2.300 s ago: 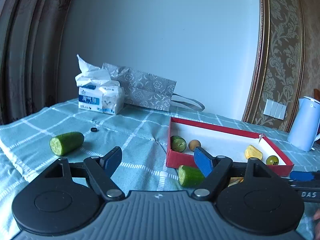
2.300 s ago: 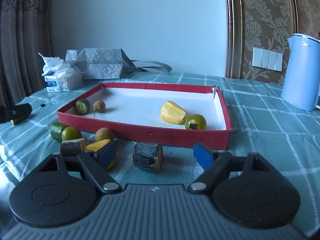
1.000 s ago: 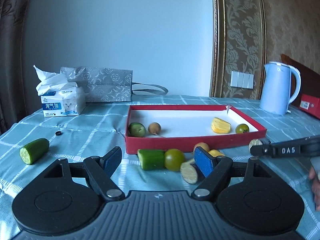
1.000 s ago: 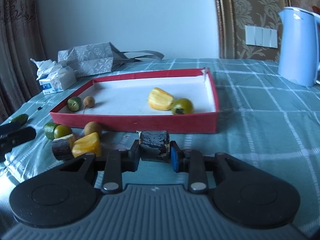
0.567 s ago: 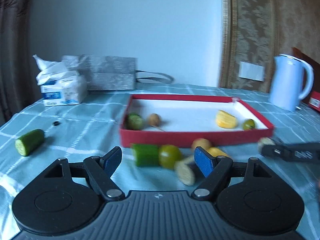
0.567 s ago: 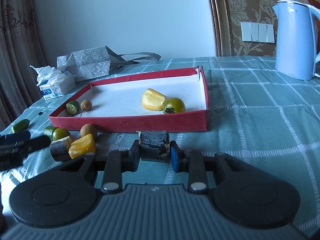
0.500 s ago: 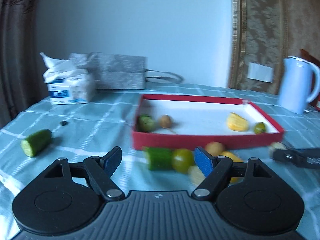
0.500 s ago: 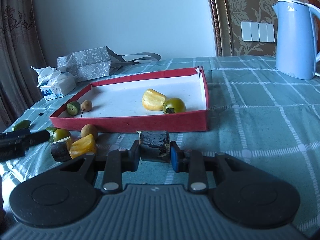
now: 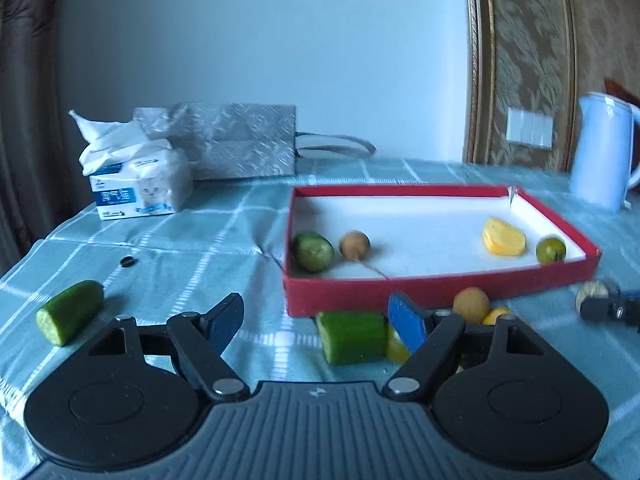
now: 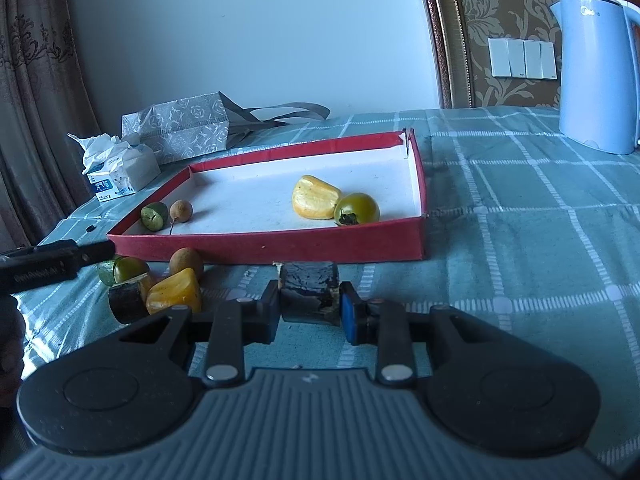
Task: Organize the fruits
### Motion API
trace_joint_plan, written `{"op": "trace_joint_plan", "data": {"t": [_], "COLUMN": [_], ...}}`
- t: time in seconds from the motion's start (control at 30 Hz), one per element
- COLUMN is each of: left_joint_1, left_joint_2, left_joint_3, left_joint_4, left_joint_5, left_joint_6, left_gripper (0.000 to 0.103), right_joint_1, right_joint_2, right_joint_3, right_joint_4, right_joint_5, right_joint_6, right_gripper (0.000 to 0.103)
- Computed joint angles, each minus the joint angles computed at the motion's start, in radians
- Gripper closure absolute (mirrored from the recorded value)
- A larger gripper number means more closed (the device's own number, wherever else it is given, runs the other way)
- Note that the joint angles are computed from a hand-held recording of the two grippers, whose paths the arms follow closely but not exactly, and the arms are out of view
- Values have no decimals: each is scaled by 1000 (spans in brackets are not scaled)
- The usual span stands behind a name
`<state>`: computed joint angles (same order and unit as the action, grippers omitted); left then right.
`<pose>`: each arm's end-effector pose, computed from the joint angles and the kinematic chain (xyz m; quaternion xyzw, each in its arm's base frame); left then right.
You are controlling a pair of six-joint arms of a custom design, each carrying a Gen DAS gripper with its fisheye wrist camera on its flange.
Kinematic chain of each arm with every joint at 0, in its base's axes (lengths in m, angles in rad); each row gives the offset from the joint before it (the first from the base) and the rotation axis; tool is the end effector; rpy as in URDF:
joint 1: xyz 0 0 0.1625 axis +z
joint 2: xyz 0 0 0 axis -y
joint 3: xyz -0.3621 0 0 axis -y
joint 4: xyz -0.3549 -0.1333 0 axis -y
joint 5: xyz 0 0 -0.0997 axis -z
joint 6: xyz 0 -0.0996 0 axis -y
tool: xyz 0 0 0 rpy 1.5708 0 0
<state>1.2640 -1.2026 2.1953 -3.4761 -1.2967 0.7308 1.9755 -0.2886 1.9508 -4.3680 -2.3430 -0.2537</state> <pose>0.0135 -0.4880 0.2233 0.3887 0.8021 -0.4009 0.2117 0.2246 -0.3623 -0.0276 0.0610 -0.8047 0.5205 0.2791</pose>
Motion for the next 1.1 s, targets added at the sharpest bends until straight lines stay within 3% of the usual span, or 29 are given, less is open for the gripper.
{"op": "trace_joint_plan", "data": {"t": [0.2,0.37,0.8,0.9,1.0,1.1], "left_joint_1": [-2,19,11,16,10,10], "left_joint_2": [2,-22,15,13,11,1], "left_joint_3": [-26,-14,-63,-68,-64,-67], "left_joint_4": [40,2,91,111,124,180], "left_joint_5": [78,17,49,34,33,23], "left_joint_6": [-28,-22,-77,-85,-81,-96], "left_gripper": [16,17,17,25,47,61], "right_joint_1": [-1,-4,-8,-9,-13,-16], "right_joint_2": [1,0,-4,-5,-9,-11], "right_joint_3": [1,3,7,8,13,16], "right_joint_4": [-4,-3,6,9,13,15], "right_joint_5": [0,6,11,10,18,22], "right_joint_6": [8,9,23,26,34,40], "right_gripper": [74,74,74,74,74,73]}}
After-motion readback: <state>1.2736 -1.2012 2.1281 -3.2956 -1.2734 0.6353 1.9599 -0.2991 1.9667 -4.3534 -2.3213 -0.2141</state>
